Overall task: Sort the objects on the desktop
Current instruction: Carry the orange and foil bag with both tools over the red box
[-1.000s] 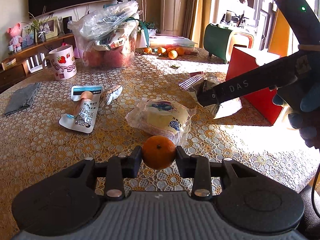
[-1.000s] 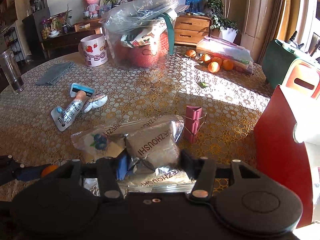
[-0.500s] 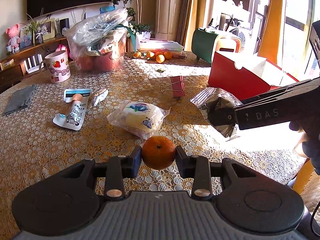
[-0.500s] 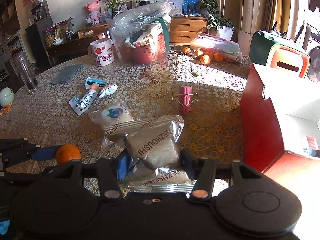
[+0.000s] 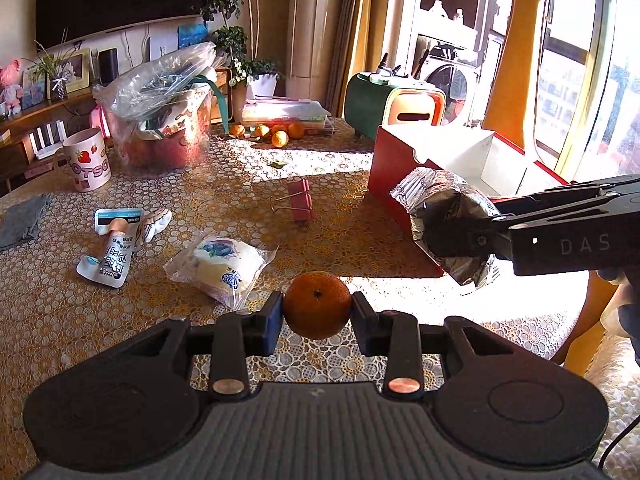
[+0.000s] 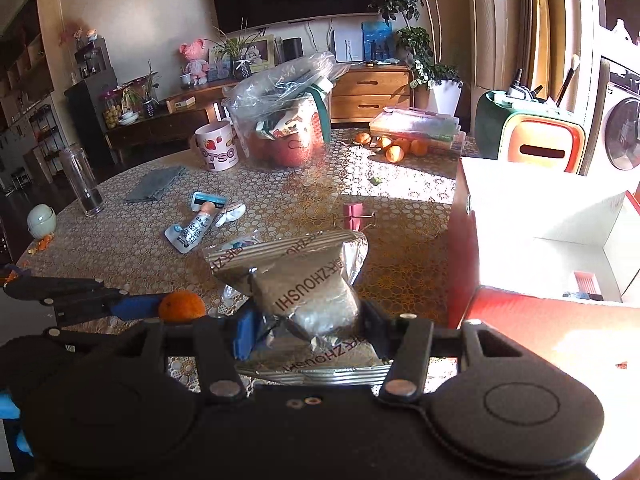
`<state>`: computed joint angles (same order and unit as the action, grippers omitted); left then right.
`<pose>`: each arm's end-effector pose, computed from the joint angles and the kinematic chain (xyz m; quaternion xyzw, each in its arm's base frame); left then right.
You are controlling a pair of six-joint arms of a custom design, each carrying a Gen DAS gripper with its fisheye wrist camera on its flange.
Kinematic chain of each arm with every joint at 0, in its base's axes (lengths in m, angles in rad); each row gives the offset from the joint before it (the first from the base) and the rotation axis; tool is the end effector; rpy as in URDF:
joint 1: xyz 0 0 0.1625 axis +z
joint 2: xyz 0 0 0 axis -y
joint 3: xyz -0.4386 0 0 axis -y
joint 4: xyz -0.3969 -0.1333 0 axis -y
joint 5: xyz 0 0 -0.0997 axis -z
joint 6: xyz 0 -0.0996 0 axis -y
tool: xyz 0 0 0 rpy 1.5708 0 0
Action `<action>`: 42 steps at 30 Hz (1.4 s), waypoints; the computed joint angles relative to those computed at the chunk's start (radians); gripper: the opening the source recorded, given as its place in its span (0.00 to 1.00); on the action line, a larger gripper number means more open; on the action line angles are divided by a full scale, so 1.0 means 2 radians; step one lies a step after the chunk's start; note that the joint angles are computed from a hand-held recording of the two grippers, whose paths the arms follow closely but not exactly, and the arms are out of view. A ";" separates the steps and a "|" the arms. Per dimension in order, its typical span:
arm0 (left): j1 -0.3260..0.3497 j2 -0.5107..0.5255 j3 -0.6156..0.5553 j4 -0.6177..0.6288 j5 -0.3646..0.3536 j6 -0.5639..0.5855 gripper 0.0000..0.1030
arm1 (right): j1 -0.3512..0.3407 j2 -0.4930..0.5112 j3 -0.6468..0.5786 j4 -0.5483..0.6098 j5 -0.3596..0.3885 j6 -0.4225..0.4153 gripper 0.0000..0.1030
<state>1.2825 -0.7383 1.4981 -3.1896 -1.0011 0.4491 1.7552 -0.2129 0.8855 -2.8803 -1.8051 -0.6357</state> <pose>-0.0313 -0.7634 0.2050 0.2053 0.8561 -0.3778 0.2868 0.2691 -0.8419 -0.0107 0.3425 -0.8796 0.2782 0.1778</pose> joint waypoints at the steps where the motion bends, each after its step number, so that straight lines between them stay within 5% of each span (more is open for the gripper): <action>1: -0.002 0.001 -0.001 0.001 -0.001 0.000 0.34 | -0.001 -0.005 0.006 -0.003 0.002 -0.001 0.52; 22: -0.038 0.065 -0.106 0.069 -0.023 0.018 0.34 | -0.026 -0.054 0.018 -0.038 -0.013 0.004 0.52; 42: -0.049 0.202 -0.350 0.210 -0.034 0.066 0.34 | -0.053 0.002 -0.149 0.013 -0.041 0.002 0.52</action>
<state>1.1845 -0.3338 0.7987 -2.7691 -1.0690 0.5811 1.6496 -0.2087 0.5869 -2.8546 -1.8866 -0.6319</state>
